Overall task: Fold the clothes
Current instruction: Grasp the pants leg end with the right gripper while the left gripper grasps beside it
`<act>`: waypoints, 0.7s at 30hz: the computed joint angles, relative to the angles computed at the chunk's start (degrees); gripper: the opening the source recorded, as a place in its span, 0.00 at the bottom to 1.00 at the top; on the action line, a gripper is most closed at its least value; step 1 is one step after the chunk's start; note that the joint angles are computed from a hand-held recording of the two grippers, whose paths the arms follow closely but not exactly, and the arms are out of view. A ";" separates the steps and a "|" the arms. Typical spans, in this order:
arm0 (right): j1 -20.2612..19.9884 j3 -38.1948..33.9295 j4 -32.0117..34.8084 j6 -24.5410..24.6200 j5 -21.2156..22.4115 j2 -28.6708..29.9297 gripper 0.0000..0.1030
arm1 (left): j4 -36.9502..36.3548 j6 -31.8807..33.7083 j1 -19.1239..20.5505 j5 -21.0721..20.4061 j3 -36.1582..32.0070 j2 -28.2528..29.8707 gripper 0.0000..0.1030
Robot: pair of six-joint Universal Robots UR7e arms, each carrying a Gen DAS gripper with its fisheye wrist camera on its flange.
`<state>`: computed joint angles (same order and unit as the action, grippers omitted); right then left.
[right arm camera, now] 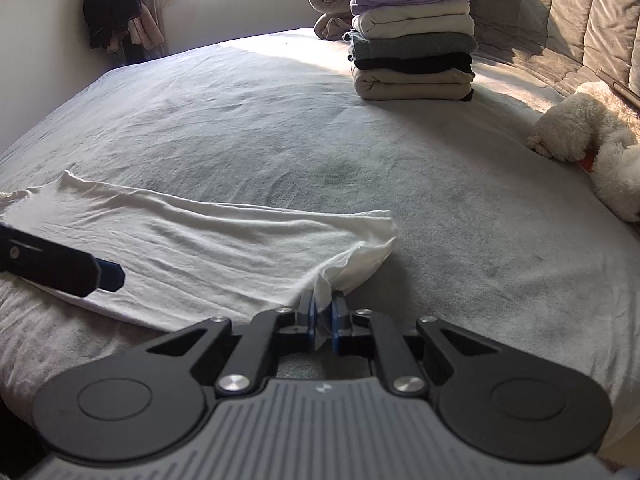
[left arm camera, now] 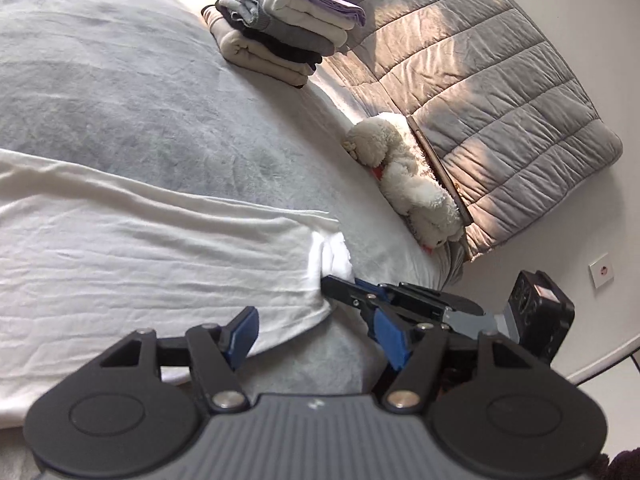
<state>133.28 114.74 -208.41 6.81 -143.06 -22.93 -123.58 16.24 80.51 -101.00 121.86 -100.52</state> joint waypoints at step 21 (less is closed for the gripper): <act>1.26 -11.29 7.17 -21.63 14.33 4.58 0.09 | 0.34 -3.91 7.39 -3.92 -6.26 6.58 0.49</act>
<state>134.53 103.45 -201.24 -14.82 -128.73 -18.35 -123.24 12.32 87.90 -104.92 115.61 -93.94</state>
